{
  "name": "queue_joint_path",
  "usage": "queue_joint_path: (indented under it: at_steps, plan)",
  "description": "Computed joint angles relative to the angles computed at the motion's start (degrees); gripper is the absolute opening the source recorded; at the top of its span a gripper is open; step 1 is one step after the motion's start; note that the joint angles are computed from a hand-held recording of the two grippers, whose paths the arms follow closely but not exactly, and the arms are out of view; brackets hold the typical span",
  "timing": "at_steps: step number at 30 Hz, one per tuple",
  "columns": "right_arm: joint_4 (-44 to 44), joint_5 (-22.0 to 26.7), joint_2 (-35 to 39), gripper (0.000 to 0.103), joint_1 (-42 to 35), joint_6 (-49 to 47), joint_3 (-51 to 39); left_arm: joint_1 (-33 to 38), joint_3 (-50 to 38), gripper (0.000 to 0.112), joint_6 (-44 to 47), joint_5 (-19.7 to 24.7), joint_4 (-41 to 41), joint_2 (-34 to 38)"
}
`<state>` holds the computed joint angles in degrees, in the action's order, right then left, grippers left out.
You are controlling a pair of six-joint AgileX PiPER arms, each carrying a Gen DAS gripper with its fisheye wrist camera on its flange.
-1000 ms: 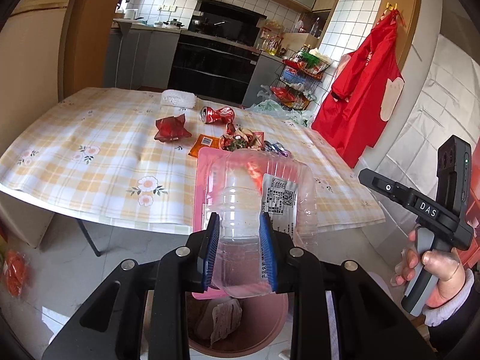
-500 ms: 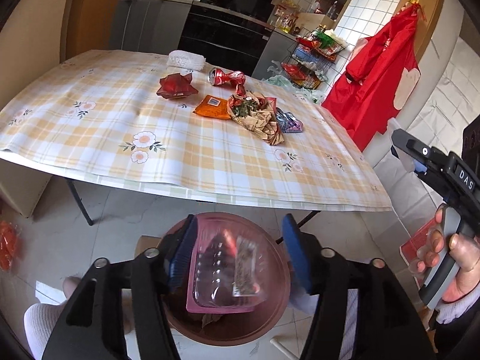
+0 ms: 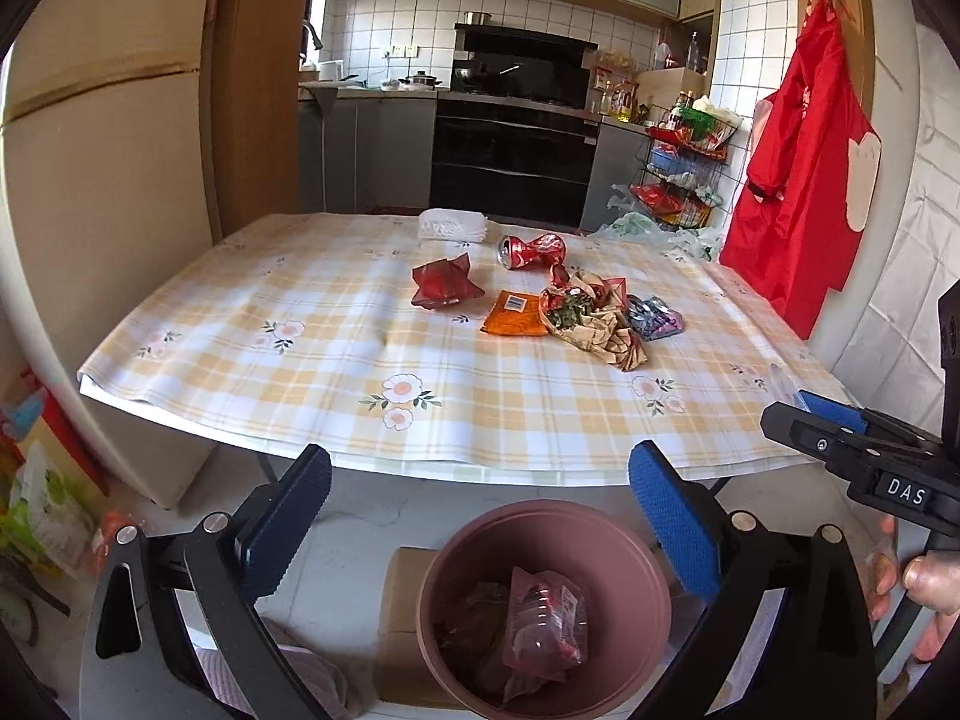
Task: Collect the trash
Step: 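Carry the meat tray and clear lid over the bin and release both, then reach the left tool to the red snack bag and grasp it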
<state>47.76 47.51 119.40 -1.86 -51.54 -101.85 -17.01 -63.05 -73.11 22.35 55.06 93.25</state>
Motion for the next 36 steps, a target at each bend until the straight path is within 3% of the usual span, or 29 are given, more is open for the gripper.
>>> queue_joint_path:
  at_steps: [3, 11, 14, 25, 31, 36]
  plan:
    - [-0.7, 0.0, -0.2, 0.067, 0.4, 0.0, 0.5, -1.2, -1.5, 0.097, 1.3, 4.4, -1.1, 0.5]
    - [-2.0, -0.2, -0.5, 0.067, 1.2, 0.1, 2.0, -0.6, -1.4, 0.097, -2.1, 7.0, 0.4, 0.2]
    - [-1.8, -0.7, -0.7, 0.074, 1.2, -0.1, 2.5, -1.6, -1.2, 0.097, -4.3, 9.1, 3.2, 0.6]
    - [-2.1, -5.3, -2.2, 0.097, 1.8, 0.1, 5.3, -1.2, 1.9, 0.097, -6.3, 4.3, 7.1, -1.0]
    - [-4.0, -6.6, -1.9, 0.097, 1.9, 2.5, 5.4, -1.7, 2.8, 0.097, -8.1, 3.0, 10.8, -1.2]
    - [-7.6, -8.6, -0.9, 0.097, 2.5, 5.9, 5.0, -2.0, 1.9, 0.097, -5.4, 3.1, 9.3, 0.2]
